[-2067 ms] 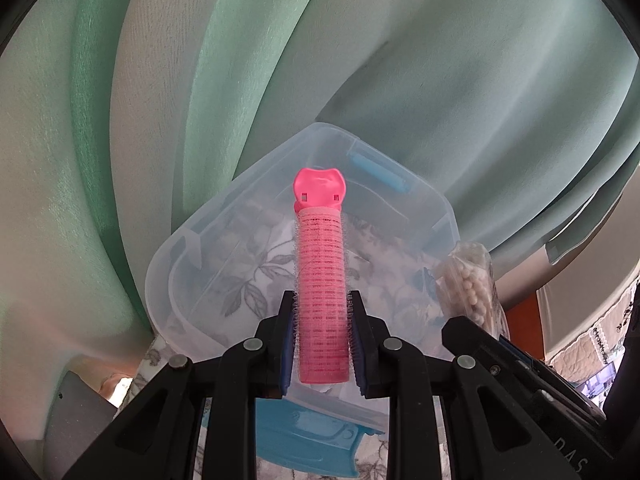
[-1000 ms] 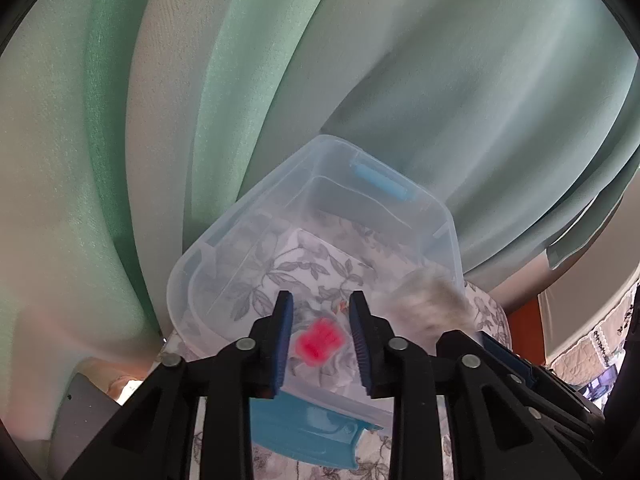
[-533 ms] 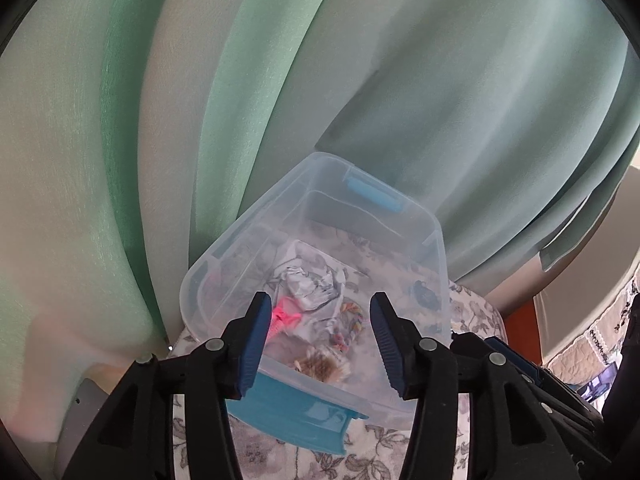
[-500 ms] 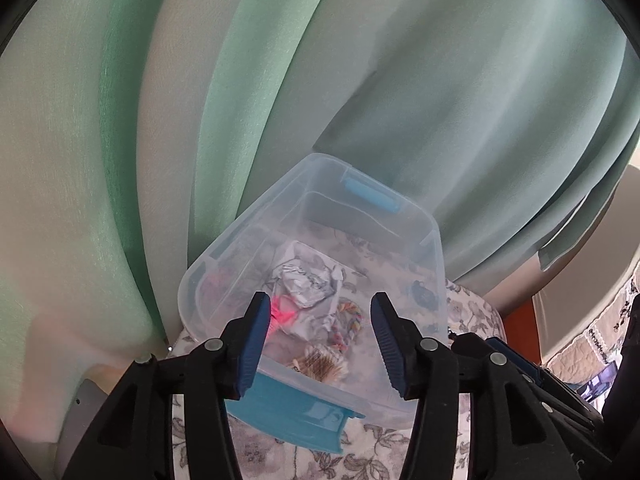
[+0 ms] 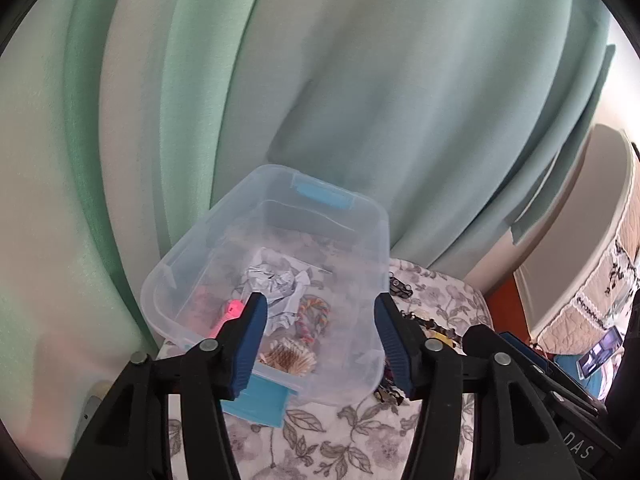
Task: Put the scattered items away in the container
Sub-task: 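Withdraw both open grippers from the box toward the items on the bed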
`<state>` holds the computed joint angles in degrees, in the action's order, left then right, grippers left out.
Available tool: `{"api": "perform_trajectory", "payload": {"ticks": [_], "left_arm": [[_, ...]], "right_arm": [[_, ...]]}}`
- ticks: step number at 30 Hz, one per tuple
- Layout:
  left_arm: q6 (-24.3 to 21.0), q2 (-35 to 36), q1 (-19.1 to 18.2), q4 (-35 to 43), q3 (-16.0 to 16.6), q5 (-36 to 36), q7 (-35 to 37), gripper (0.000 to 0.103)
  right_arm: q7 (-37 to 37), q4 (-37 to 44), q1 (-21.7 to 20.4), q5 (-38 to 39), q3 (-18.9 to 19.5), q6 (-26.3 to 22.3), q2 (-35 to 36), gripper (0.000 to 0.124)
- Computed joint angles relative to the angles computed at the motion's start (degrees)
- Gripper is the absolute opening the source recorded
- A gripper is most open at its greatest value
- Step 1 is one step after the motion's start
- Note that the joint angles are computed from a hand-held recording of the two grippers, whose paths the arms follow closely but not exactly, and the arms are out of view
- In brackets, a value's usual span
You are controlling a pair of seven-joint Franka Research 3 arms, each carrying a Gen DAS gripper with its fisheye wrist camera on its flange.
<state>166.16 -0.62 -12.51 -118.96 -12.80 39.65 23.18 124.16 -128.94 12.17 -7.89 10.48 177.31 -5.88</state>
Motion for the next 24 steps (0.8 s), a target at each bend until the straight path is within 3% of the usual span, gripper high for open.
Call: {"api": "perform_trajectory", "payload": {"ticks": [11,14,17,23,24], "left_arm": [[-4.8,3.3,-4.7,6.1,-2.1,1.2,3.8,0.065],[-6.2,4.5,-6.3,7.9,-2.3,1.1,5.4,0.065],[-7.8,5.7,-7.9,9.8,-2.5,0.9,6.9,0.07],[-10.8,8.6,-11.3,14.0,-2.3,2.4,7.3,0.071],[-11.0,9.1,-11.8,14.7,-2.2,2.7,7.1,0.071]], "right_arm": [[-1.4,-11.5,-6.3,6.1,1.7,6.1,-8.8,0.089],[-3.1,-14.3,-5.9,9.3,0.2,8.2,-10.6,0.102],[-4.7,-17.2,-5.2,12.1,-1.3,10.4,-12.4,0.103],[-7.5,-22.3,-8.3,17.2,-0.7,13.2,-17.2,0.103],[-7.9,-23.2,-10.3,18.2,0.8,13.8,-18.2,0.103]]}}
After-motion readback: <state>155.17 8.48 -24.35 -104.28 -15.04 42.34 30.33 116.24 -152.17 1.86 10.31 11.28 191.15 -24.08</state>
